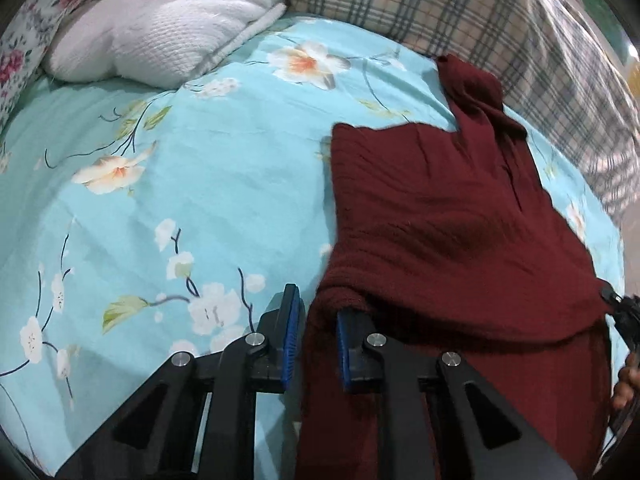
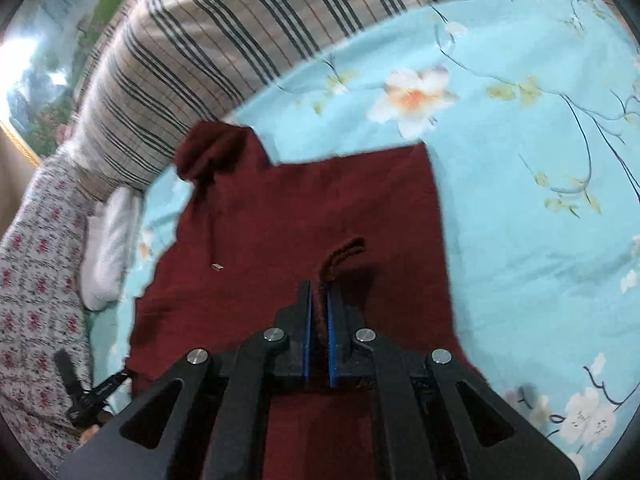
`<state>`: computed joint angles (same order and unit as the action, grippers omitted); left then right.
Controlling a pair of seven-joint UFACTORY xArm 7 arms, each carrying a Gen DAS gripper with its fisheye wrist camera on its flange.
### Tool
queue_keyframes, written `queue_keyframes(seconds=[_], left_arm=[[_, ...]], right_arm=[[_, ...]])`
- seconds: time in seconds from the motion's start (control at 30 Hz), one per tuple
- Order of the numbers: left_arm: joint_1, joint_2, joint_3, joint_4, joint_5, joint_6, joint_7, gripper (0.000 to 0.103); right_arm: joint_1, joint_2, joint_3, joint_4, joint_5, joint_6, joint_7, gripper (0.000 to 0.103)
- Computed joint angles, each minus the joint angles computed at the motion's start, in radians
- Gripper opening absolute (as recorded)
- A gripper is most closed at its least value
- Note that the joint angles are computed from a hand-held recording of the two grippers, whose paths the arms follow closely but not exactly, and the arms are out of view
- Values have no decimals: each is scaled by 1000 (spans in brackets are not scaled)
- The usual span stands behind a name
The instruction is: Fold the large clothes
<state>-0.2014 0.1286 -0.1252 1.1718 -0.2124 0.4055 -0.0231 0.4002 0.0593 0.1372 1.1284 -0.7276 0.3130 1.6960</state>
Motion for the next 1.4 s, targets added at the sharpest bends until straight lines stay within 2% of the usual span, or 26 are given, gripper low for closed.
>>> queue_keyframes(seconds=[0.1, 0.17, 0.23, 0.3, 0.37, 0.43, 0.5, 0.6, 0.63, 0.67, 0.7, 0.77, 0.87, 0.93, 1.0, 1.07, 1.17, 1.23, 1.3, 1.37, 1.4], left_arm=[[16, -30, -18, -17, -90, 43, 100, 13], [33, -49, -18, -5, -187, 114, 194, 13], [48, -55, -7, 26, -289, 164, 275, 13], [63, -34, 7, 95, -356, 201, 319, 22], [77, 27, 10, 197, -395, 257, 332, 51], [86, 122, 1, 326, -399, 309, 328, 52], [81, 247, -10, 483, -342, 386, 298, 52], [76, 439, -36, 717, -254, 532, 211, 46], [67, 460, -31, 737, -245, 535, 206, 35], [70, 459, -43, 723, -247, 496, 221, 16], [73, 464, -54, 725, -249, 471, 234, 5], [59, 443, -55, 698, -230, 380, 238, 5], [59, 376, -89, 608, -242, 195, 322, 4], [8, 382, -44, 604, -150, 160, 277, 5], [-69, 411, 40, 607, 15, 150, 179, 5], [-63, 417, 36, 598, 58, 176, 145, 7], [0, 343, -14, 516, 5, 159, 157, 11], [26, 266, -41, 428, -41, 109, 173, 11], [90, 187, -123, 341, -187, 86, 308, 11], [105, 155, -152, 305, -272, 120, 405, 14], [82, 150, -134, 287, -261, 138, 406, 17]], right_arm=[[-4, 15, 12, -12, 135, 36, -105, 6], [1, 0, 7, -28, 142, 29, -94, 9], [9, -25, 9, -26, 97, 80, -46, 14], [16, -50, 26, -5, 17, 171, 7, 14], [12, -67, 44, 4, -57, 192, 60, 14], [9, -52, 57, 34, -105, 180, 75, 14], [16, -21, 60, 68, -120, 161, 51, 14], [19, 56, 48, 106, -8, 48, -81, 14], [26, 76, 47, 119, 34, 51, -135, 14], [32, 95, 45, 132, 71, 54, -185, 14], [36, 109, 43, 139, 104, 53, -225, 14], [41, 128, 32, 140, 167, 46, -279, 14], [77, 106, -24, 98, 136, 17, -222, 14], [85, 110, -43, 93, 121, 2, -187, 14], [91, 112, -57, 83, 112, -23, -157, 14], [97, 110, -60, 87, 106, -18, -148, 14], [104, 88, -59, 87, 88, 7, -132, 14], [102, 63, -55, 75, 55, 4, -109, 14], [88, 52, -37, 68, 61, -2, -134, 14], [78, 54, -22, 73, 88, 31, -169, 14], [74, 55, -16, 75, 114, 72, -182, 14]])
